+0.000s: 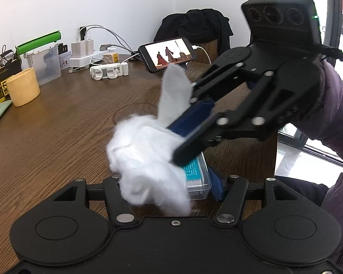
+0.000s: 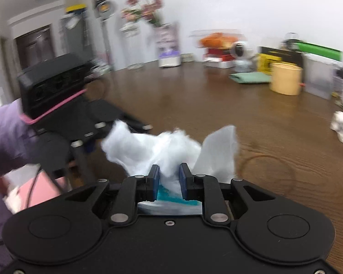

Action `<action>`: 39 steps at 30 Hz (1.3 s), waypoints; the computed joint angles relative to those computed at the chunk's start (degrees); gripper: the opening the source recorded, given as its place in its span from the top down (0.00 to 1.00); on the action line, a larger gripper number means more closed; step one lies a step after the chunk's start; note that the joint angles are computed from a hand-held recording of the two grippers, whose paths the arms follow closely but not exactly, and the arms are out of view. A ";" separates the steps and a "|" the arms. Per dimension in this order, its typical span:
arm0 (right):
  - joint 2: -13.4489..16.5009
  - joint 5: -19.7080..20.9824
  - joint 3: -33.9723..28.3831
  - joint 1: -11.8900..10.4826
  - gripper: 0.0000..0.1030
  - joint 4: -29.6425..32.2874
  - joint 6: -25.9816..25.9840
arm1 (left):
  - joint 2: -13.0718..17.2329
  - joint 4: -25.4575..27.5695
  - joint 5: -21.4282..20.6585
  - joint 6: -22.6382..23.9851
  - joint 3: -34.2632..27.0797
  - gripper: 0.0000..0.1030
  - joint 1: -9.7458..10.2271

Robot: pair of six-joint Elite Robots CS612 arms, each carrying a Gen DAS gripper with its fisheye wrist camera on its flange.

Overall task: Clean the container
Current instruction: 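Keep wiping the box lid with the tissue in the right gripper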

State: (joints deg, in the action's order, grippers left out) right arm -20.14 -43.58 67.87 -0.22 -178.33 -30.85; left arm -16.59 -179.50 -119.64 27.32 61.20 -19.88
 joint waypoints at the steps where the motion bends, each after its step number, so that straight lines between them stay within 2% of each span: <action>1: -0.62 -0.94 0.74 0.00 0.78 0.44 -0.93 | 0.00 0.01 -0.02 0.02 -0.01 0.43 0.01; 4: -1.97 -2.69 2.91 -0.59 0.71 -2.15 0.04 | 0.00 0.13 -0.21 0.11 -0.02 0.43 0.06; 6: -1.67 0.05 3.30 -1.45 0.64 -6.83 4.59 | 0.01 0.38 -0.47 0.39 -0.09 0.43 0.09; 7: -1.23 1.33 3.03 -1.75 0.53 -9.26 7.37 | 0.01 0.46 -0.54 0.48 -0.10 0.43 0.09; 8: -0.50 1.87 2.18 -1.77 0.48 -11.32 10.53 | -0.03 0.46 -0.58 0.56 -0.03 0.43 0.09; 9: 0.22 2.12 1.23 -1.71 0.47 -12.87 13.44 | -0.05 0.45 -0.56 0.68 0.00 0.43 0.07; 12: 2.02 -0.24 -1.88 -0.61 0.47 -12.16 18.07 | -0.10 0.25 -0.47 0.80 0.14 0.43 0.05; 15: 3.17 -4.07 -3.59 0.74 0.46 -10.14 16.24 | -0.08 0.28 -0.48 0.87 0.09 0.43 0.07; 17: 3.50 -5.94 -3.26 1.20 0.49 -12.27 14.41 | -0.06 0.36 -0.57 0.88 0.04 0.43 0.09; 18: 3.43 -6.51 -2.79 1.29 0.53 -13.22 13.45 | -0.05 0.43 -0.63 0.89 -0.01 0.43 0.10; 19: 3.34 -6.74 -2.40 1.27 0.66 -14.05 12.65 | -0.04 0.50 -0.71 0.86 -0.04 0.43 0.12; 22: 3.31 -6.13 -1.82 1.00 0.76 -15.75 13.66 | -0.01 0.75 -0.97 0.83 -0.16 0.43 0.17; 24: 3.41 -4.50 -1.84 0.88 0.77 -15.38 14.56 | 0.03 0.82 -0.99 0.80 -0.23 0.43 0.16; 27: 3.17 0.32 -1.51 0.60 0.77 -12.56 11.36 | 0.00 0.60 -0.82 0.93 -0.10 0.43 0.13; 30: 2.12 1.83 -0.01 0.07 0.77 -10.14 7.83 | -0.04 0.59 -0.92 0.95 -0.01 0.43 0.16; 32: 1.61 0.67 0.78 -0.24 0.77 -10.39 7.94 | -0.04 0.59 -0.92 0.95 -0.01 0.43 0.16; 36: 1.79 -5.59 0.63 -0.14 0.76 -14.09 12.24 | -0.05 0.67 -0.98 0.96 -0.03 0.43 0.16; 39: 2.35 -5.72 -0.29 0.22 0.73 -14.40 13.39 | -0.02 0.86 -1.20 1.23 -0.15 0.43 0.33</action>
State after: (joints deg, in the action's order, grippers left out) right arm -17.79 -49.31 67.58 0.00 -192.73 -17.46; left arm -16.61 -178.64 -120.84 28.55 61.05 -19.56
